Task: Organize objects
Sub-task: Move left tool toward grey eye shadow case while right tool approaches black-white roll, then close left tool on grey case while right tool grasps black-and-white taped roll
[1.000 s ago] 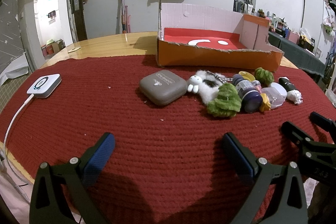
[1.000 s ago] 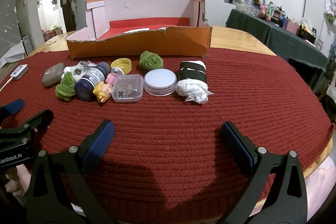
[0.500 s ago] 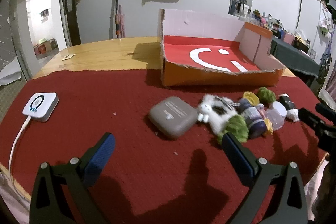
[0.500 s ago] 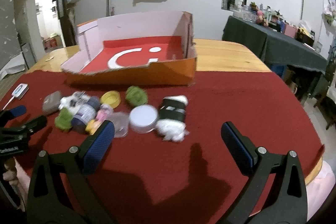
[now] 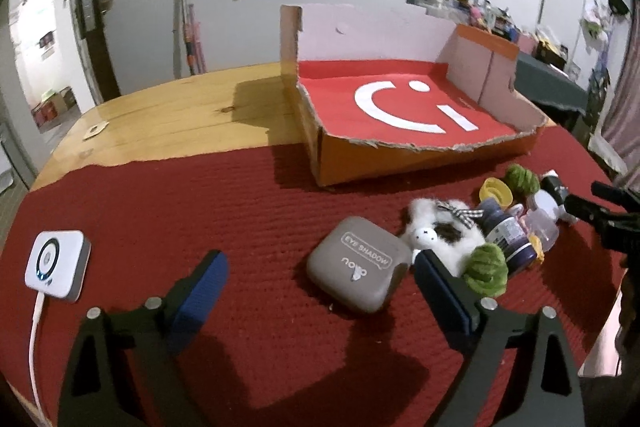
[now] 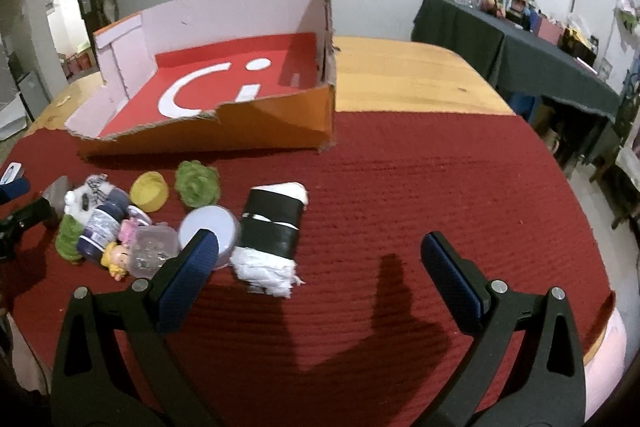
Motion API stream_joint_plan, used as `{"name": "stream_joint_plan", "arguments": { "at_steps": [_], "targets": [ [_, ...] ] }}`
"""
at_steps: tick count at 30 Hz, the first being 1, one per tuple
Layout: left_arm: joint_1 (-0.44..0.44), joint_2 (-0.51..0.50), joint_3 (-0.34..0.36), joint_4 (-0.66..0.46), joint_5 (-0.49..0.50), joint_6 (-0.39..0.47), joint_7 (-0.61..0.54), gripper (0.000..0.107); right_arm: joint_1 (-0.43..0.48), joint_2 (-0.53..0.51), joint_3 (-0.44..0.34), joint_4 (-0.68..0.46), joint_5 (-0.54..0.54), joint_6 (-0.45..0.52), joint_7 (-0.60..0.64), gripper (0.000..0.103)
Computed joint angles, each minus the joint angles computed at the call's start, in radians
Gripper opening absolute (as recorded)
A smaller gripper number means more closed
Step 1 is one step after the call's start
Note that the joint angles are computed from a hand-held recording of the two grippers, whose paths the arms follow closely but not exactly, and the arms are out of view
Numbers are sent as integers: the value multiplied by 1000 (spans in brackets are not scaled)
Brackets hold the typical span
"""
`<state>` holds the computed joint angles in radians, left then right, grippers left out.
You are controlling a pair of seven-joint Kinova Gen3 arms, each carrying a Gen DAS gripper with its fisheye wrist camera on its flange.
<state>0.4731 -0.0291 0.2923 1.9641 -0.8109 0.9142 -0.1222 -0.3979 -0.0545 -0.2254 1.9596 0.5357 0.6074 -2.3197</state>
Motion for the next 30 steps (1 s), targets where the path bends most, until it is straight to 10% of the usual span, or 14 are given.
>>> {"name": "stream_joint_plan", "arguments": {
  "at_steps": [19, 30],
  "targets": [
    [-78, -22, -21, 31, 115, -167, -234, 75, -18, 63, 40, -56, -40, 49, 33, 103],
    [-86, -28, -18, 50, 110, -211, -236, 57, -30, 66, 45, -43, -54, 10, 62, 72]
  ]
}}
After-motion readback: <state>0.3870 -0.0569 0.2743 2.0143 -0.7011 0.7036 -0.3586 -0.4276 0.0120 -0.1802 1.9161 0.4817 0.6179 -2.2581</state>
